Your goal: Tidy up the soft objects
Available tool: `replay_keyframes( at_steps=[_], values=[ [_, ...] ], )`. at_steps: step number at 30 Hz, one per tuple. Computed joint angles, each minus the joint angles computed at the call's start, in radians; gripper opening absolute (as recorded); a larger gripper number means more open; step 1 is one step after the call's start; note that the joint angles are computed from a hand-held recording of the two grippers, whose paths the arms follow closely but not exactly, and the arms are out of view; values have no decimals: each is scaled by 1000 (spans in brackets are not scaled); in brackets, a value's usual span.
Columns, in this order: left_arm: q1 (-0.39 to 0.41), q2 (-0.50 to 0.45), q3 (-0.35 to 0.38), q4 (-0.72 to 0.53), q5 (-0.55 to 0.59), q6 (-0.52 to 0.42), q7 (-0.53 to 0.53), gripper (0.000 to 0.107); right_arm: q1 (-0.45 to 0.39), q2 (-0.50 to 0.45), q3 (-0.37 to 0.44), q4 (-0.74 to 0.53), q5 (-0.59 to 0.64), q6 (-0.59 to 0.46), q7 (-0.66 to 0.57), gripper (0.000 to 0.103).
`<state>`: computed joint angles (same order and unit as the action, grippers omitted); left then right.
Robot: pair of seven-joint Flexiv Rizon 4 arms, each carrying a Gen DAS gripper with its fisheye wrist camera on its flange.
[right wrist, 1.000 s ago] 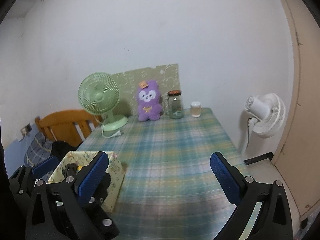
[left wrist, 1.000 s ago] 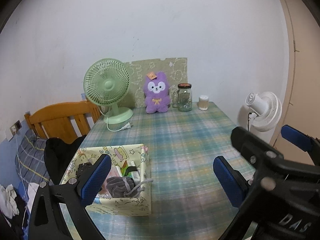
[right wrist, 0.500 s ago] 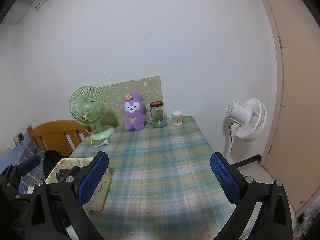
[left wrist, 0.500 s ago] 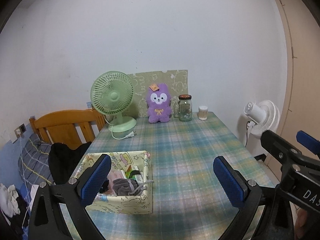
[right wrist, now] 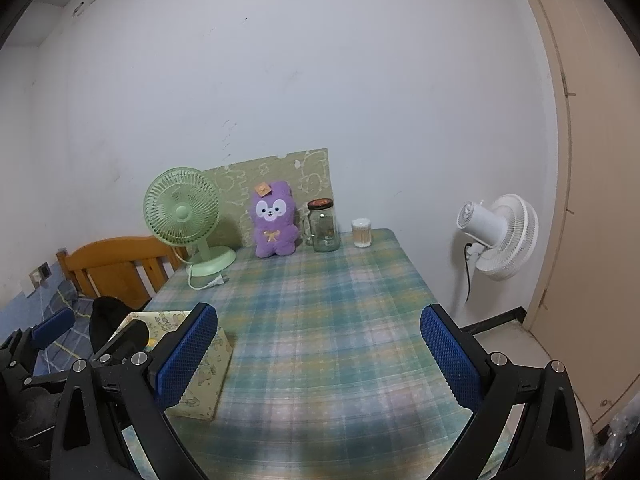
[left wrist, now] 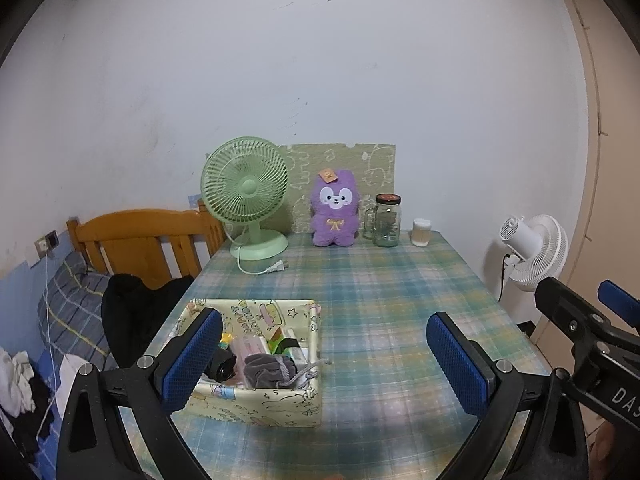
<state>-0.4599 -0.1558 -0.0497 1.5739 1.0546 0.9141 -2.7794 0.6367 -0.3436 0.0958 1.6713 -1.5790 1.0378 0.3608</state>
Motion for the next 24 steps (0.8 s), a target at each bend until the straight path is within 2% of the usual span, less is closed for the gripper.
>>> replay_keyframes(
  at_steps=[12, 24],
  values=[
    [26, 31, 0, 36, 15, -1, -59, 103, 30, -36, -14, -48, 31, -1, -59, 103],
    [48, 48, -19, 56, 19, 5, -60, 103, 40, -30, -16, -38, 22, -8, -58, 103]
  ],
)
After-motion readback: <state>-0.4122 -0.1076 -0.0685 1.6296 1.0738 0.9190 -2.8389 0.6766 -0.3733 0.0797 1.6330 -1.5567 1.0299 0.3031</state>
